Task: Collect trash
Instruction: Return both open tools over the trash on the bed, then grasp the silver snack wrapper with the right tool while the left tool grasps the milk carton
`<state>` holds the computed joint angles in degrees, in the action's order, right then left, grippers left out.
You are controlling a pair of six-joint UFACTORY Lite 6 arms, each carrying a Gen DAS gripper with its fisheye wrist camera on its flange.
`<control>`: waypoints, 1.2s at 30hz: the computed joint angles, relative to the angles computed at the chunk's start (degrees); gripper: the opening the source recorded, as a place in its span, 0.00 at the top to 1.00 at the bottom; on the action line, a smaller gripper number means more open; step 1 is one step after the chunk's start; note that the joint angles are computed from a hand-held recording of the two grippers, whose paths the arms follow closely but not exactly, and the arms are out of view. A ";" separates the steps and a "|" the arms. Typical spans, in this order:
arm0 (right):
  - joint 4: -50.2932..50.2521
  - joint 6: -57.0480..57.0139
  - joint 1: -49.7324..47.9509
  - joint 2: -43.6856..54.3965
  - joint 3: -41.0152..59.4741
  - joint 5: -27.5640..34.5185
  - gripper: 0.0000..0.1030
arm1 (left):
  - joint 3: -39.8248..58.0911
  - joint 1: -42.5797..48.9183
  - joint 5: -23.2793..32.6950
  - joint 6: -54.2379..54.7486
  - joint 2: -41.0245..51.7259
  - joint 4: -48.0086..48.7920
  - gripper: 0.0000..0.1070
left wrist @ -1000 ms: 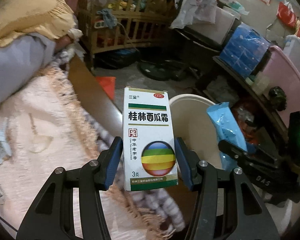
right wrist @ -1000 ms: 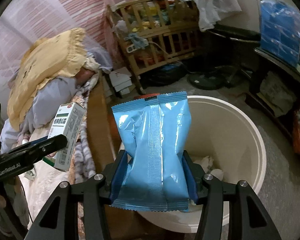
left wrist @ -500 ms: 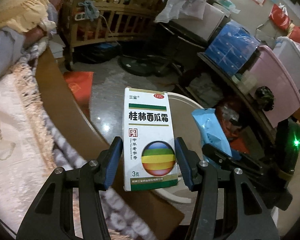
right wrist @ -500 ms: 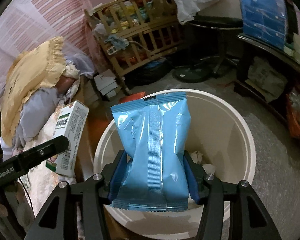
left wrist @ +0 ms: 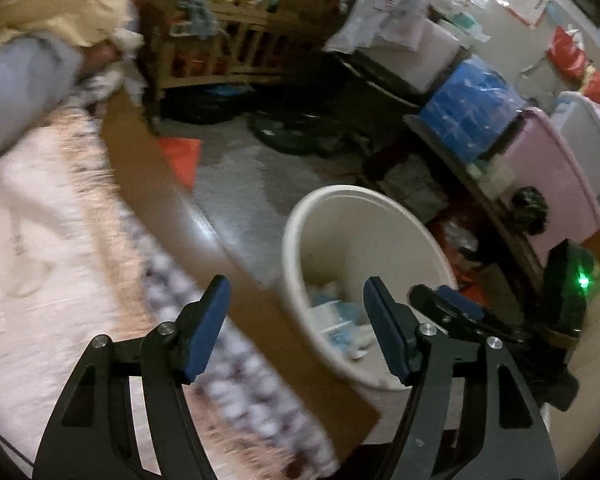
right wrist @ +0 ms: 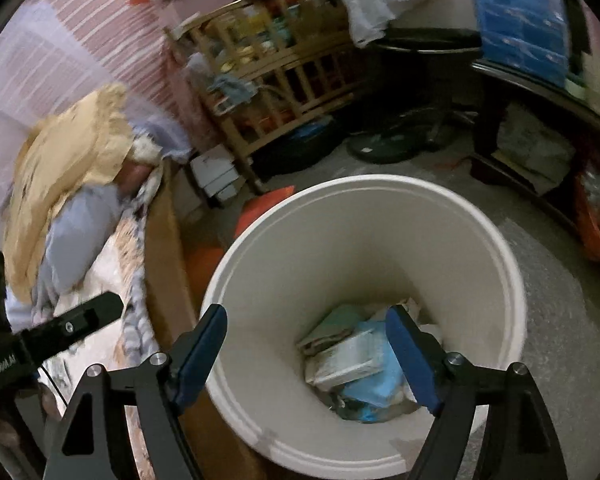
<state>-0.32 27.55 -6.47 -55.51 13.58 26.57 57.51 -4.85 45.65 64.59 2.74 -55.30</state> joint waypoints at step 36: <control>-8.20 1.55 47.32 102.78 92.95 -5.01 0.23 | 61.48 47.05 4.70 -16.11 53.20 21.68 0.36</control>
